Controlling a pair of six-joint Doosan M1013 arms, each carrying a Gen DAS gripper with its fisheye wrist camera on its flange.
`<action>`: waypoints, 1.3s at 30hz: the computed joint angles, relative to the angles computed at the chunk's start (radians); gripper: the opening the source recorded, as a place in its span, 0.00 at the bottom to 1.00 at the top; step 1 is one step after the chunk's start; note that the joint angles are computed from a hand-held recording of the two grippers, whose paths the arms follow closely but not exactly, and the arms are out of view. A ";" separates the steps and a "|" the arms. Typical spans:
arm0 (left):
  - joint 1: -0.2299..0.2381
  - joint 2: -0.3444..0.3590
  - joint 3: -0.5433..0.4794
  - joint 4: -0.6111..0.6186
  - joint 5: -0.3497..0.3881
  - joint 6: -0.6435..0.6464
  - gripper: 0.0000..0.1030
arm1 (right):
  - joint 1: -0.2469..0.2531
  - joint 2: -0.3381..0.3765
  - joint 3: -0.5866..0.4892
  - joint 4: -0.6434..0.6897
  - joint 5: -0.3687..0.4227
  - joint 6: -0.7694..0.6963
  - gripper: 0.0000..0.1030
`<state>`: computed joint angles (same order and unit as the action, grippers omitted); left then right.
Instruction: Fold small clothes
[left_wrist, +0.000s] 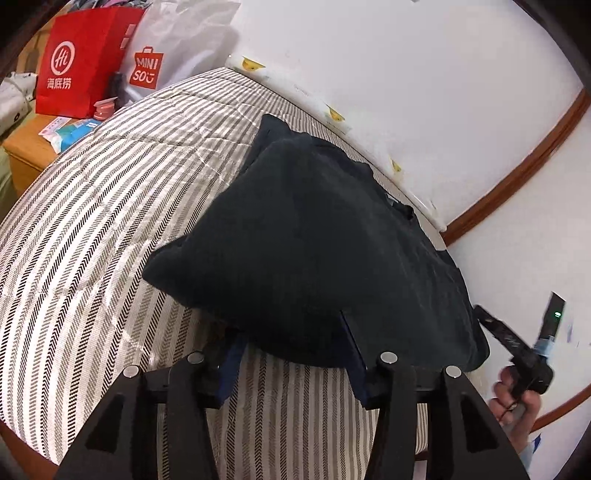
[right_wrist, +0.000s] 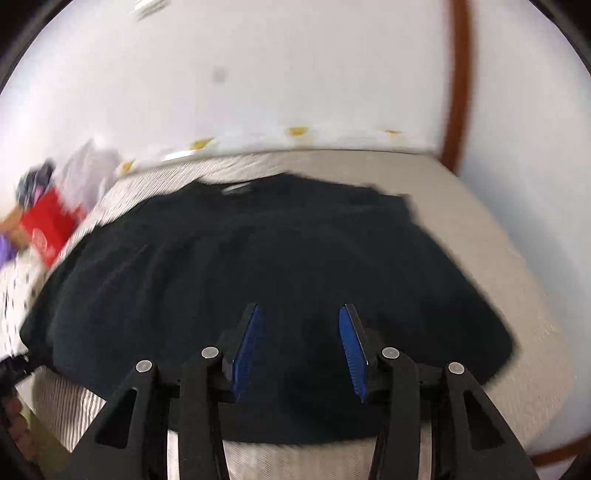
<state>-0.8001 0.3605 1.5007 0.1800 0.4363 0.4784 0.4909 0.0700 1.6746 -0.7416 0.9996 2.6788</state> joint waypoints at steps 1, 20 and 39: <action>0.000 0.003 -0.005 0.012 0.008 -0.012 0.45 | 0.005 0.029 -0.019 -0.004 0.015 0.001 0.43; 0.004 0.029 -0.057 0.081 0.090 -0.059 0.46 | 0.038 0.107 -0.058 0.076 0.044 -0.208 0.44; -0.026 0.065 -0.150 0.255 0.276 -0.200 0.13 | 0.065 -0.101 0.100 0.052 0.046 0.007 0.45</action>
